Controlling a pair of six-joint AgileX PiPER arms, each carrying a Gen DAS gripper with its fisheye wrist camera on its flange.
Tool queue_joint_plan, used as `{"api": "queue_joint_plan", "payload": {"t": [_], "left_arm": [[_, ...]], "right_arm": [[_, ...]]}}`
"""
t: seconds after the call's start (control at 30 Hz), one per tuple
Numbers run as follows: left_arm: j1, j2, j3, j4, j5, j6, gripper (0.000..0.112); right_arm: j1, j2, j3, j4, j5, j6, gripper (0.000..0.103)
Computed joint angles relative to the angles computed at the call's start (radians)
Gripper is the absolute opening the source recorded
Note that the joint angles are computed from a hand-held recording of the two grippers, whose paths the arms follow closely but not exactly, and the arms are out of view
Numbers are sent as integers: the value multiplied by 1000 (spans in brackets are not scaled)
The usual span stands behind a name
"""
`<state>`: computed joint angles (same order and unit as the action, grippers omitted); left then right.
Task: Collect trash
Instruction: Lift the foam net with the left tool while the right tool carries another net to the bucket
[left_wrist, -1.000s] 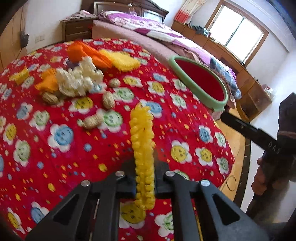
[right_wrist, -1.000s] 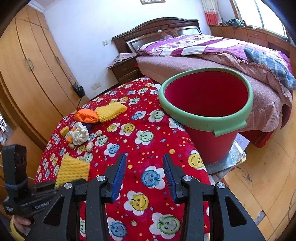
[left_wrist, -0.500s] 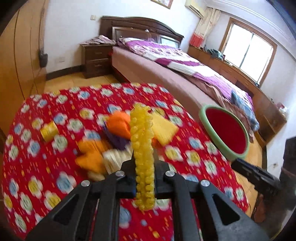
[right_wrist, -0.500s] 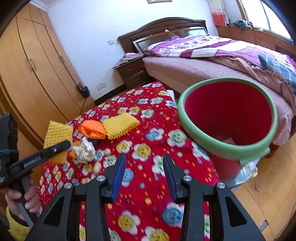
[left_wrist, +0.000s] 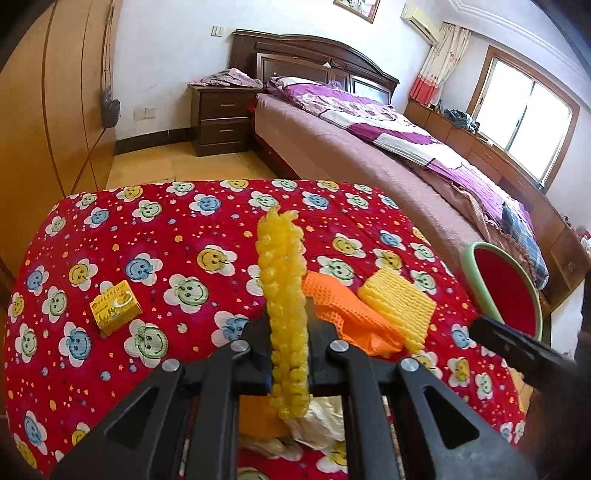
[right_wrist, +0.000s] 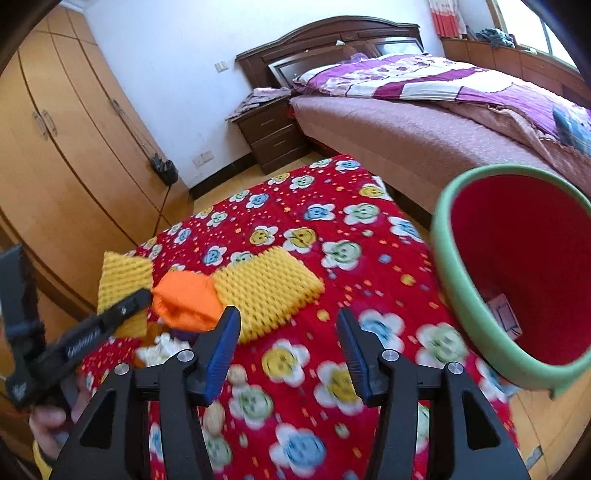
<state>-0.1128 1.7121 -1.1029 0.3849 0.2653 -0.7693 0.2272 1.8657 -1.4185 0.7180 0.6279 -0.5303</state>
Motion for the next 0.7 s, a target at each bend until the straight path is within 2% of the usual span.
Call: {"api": "queue_joint_plan", "payload": {"t": [0.17, 0.3, 0.37, 0.5, 0.6, 0.67, 0.7], "left_arm": [[-7, -13, 36, 125, -39, -106, 11], [-22, -40, 75, 337, -59, -281, 11], [-20, -42, 80, 323, -70, -259, 11], [-3, -36, 77, 128, -92, -77, 11], [-5, -34, 77, 167, -88, -119, 11], [-7, -38, 78, 187, -87, -146, 11], [-8, -40, 76, 199, -85, -160, 11]], "right_arm": [[76, 91, -104, -156, -25, 157, 56], [109, 139, -138, -230, -60, 234, 55], [118, 148, -131, -245, -88, 254, 55], [131, 166, -127, -276, -120, 290, 54], [137, 167, -123, -305, -132, 308, 40], [125, 164, -118, -218, -117, 228, 24], [123, 158, -109, -201, -117, 212, 20]]}}
